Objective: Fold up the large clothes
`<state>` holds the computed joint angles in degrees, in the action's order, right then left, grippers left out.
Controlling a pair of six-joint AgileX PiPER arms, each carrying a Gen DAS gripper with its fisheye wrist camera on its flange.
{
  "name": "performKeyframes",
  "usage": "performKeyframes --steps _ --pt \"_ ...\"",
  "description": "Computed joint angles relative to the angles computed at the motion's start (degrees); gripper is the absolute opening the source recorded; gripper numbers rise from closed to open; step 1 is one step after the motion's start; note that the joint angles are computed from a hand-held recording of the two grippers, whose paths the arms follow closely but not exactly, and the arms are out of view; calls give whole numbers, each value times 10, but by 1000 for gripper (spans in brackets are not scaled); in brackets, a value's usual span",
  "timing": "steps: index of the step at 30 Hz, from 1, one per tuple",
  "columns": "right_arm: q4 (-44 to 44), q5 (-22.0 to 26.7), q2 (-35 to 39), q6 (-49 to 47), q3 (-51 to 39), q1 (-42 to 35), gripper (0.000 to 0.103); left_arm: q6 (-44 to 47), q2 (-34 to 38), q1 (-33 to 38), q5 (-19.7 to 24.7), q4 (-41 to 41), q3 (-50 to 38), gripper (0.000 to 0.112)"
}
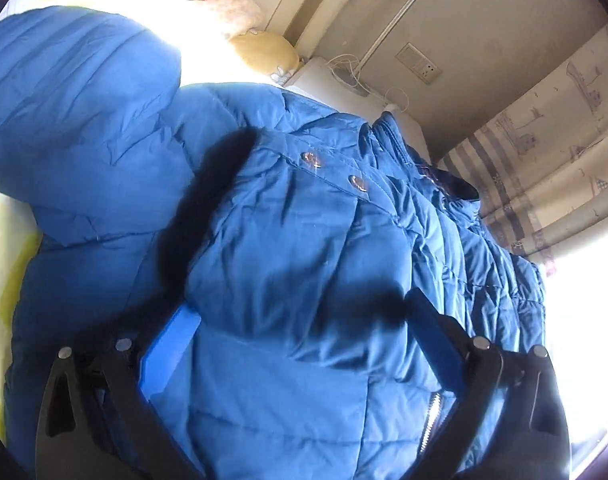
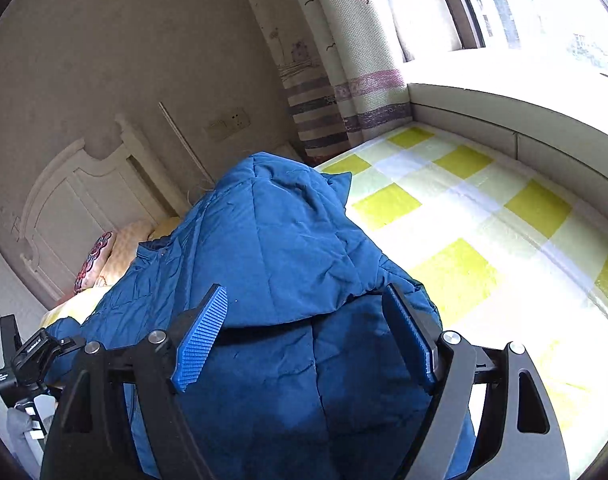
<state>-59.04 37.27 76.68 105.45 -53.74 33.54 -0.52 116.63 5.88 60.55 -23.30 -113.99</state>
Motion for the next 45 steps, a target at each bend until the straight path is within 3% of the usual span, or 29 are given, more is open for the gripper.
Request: performKeyframes --steps 1,3,4,6,10,14,16,19,20,21,22,25,28,32,34,36,41,45 --pt "1 19 9 -11 -12 10 77 -33 -7 -17 -15 49 6 70" --pt "2 69 30 -36 -43 35 77 -57 -12 -30 -6 80 0 54" --pt "2 89 40 -50 -57 46 77 -53 -32 -31 -20 84 21 41" --pt "-5 126 59 -73 -81 67 77 -43 -87 -44 -68 121 68 28" --pt "-26 171 81 -98 -107 99 77 -53 -222 -58 -171 190 178 19" --pt "-33 196 99 -121 -128 114 77 -41 -235 -23 -161 202 168 19" --pt "-34 204 104 -128 -134 119 78 -64 -205 -29 -145 257 156 21" --pt "-39 221 117 -144 -147 125 78 -164 -180 -48 -154 429 197 28" --pt "-40 230 125 -154 -155 130 79 -212 -178 -55 -152 487 213 36" --pt "-43 239 133 -165 -163 136 79 -256 -184 -56 -164 523 235 56" --pt "-45 247 141 -176 -171 142 80 -283 -198 -51 -185 537 259 67" --pt "-57 273 165 -206 -194 162 81 -319 -244 -54 -240 556 306 79" --pt "-64 291 185 -232 -213 176 82 -233 -251 -92 -259 517 301 92" --pt "-66 298 192 -243 -219 180 84 -155 -189 -132 -224 485 260 95" --pt "-61 293 192 -247 -221 175 85 -119 -140 -134 -185 458 231 95" --pt "-49 278 191 -259 -222 169 87 -99 -117 -132 -153 441 205 96" --pt "43 147 152 -347 -206 110 87 -117 -116 -138 -163 467 217 100" --pt "161 85 146 -399 -236 16 92 -150 -120 -153 -165 513 227 100"
